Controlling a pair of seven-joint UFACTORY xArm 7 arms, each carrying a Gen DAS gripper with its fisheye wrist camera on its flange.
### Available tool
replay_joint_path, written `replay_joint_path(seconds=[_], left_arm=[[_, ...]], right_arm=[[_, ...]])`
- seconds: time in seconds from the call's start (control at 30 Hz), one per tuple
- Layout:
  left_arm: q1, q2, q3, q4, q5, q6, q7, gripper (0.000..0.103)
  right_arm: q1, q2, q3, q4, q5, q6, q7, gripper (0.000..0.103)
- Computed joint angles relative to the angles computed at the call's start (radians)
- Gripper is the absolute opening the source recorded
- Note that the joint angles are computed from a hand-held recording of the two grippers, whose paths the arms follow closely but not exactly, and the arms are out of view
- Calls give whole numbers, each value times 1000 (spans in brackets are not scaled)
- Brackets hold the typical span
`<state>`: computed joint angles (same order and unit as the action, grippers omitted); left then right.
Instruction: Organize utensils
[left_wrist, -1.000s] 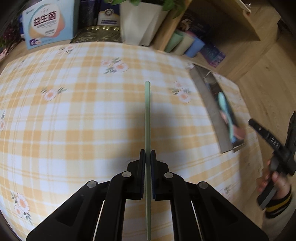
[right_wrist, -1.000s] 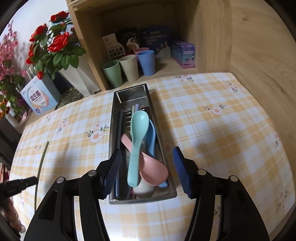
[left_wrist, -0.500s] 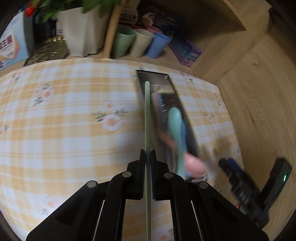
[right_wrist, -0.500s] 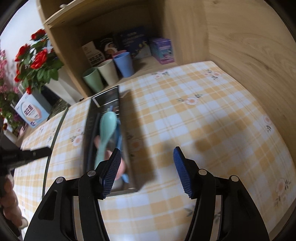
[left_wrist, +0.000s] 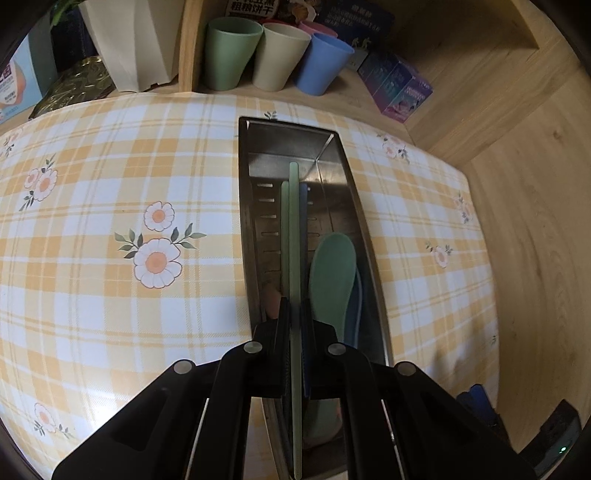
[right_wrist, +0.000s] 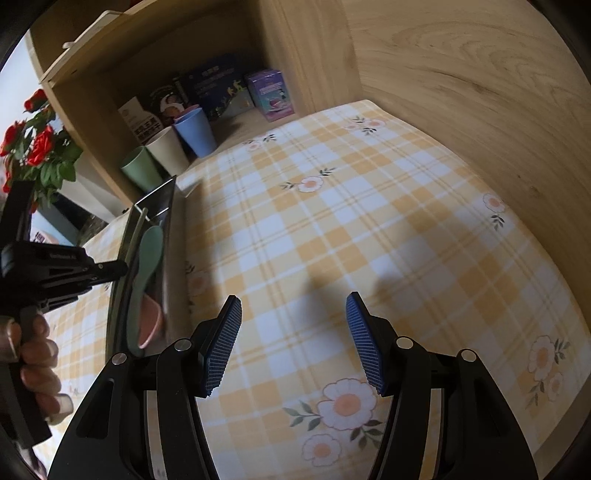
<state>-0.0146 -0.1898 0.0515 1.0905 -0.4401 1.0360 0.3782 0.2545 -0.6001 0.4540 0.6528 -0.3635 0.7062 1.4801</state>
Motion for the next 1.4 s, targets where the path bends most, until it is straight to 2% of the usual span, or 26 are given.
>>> replay_joint_path(seconds=[0.33, 0.53, 0.73, 0.83, 0.9, 1.0, 1.07, 1.13, 1.2, 1.4], left_arm=[[6, -11, 8, 18, 30, -1, 68, 7], [25, -47, 39, 38, 25, 12, 147, 19], [58, -97, 97, 65, -4, 15, 274, 38], [78, -124, 139, 84, -32, 15, 352, 54], [93, -143, 169, 95, -52, 8, 403, 69], [113, -163, 212, 119, -82, 4, 470, 83], [122, -174, 242, 138, -106, 14, 517, 89], [132, -183, 269, 156, -126, 20, 561, 93], [145, -188, 297, 178, -144, 23, 598, 97], [175, -188, 364, 231, -192, 46, 689, 97]], right_arm=[[-1, 29, 9, 46, -9, 22, 9, 57], [-7, 62, 32, 146, -48, 87, 7, 57], [-5, 121, 62, 282, -106, 157, 7, 57], [5, 164, 74, 355, -138, 185, 8, 57], [11, 197, 89, 411, -170, 211, 21, 64], [34, 249, 96, 483, -218, 230, 30, 69], [54, 286, 101, 533, -251, 253, 34, 75], [74, 325, 106, 585, -289, 268, 43, 85], [95, 364, 113, 637, -328, 293, 57, 86], [179, 509, 156, 835, -486, 451, 82, 87]])
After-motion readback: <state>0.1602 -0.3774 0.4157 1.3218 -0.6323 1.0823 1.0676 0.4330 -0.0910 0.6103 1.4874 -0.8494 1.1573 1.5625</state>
